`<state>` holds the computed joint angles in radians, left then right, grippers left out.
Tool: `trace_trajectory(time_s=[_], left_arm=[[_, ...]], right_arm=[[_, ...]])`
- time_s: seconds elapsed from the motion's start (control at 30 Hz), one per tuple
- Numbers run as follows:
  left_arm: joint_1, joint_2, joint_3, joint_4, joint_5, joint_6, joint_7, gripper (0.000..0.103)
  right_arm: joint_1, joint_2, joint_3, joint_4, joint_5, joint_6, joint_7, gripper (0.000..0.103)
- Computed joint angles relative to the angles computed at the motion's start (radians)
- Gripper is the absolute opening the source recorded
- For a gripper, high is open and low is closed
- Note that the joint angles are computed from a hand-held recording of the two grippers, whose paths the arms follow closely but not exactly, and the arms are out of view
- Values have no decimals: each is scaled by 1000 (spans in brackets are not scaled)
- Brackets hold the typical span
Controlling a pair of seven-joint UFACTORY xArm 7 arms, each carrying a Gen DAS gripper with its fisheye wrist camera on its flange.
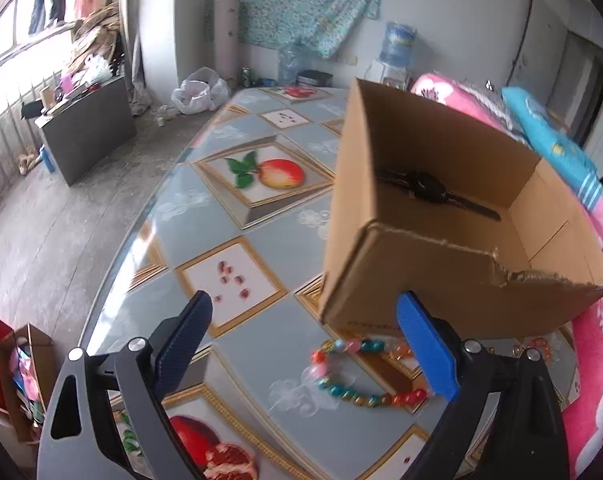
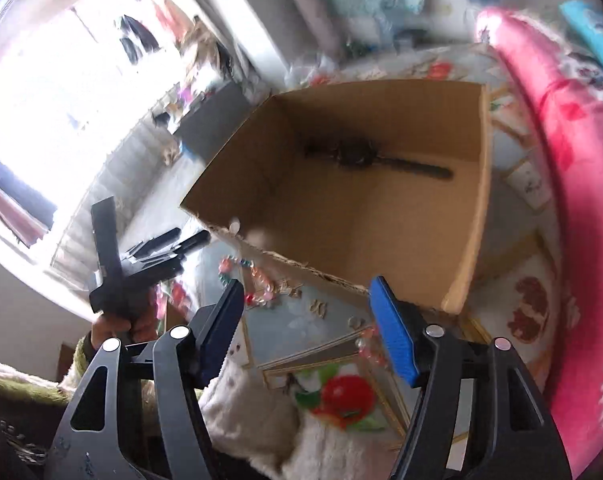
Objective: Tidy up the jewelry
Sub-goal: 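Withdraw the right gripper from the box back toward the table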
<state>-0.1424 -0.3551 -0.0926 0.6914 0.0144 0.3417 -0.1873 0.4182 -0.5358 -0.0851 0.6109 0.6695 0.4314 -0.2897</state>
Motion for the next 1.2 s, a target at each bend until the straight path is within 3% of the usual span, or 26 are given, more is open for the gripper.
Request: trace_trajectory(time_s=[0.03,0.1,0.43,0.57,0.67,0.73,0.8,0.9,0.97,1.2], left_arm=[[30,4,-29,4,39,-6,-36,99],[9,10,-10,6,24,-21,-18,98],[-32,-39,-2,-50,-20,9,-28,98],[-12,-76,-32,-94,18,20,-41,98],[16,-88,-66,-114,75,33,-68,98],[35,-96,-88,-129,118,42,-92,98],[35,-102,-93,-143,141,46,-103,98],[36,-88,-93,-146,162,58,-113,98],[37,-75,-92,-145,175,56,-120,98],[6,-53,-49,-151,138,35,-96,99]], right_arm=[[12,6,-17,0,24,-12,-11,53],[13,-16,-41,-9,56,19,-14,44],[6,-124,-44,-165,107,24,-3,48],[-53,-122,62,-218,5,-9,127,53],[-185,-110,245,-244,-208,-31,320,65],[-220,-104,311,-254,-289,-39,397,70],[-225,-79,338,-253,-337,-52,444,77],[-232,-27,377,-244,-407,-79,510,80],[-282,-12,449,-240,-494,-103,591,84],[-365,23,566,-208,-698,-107,780,95]])
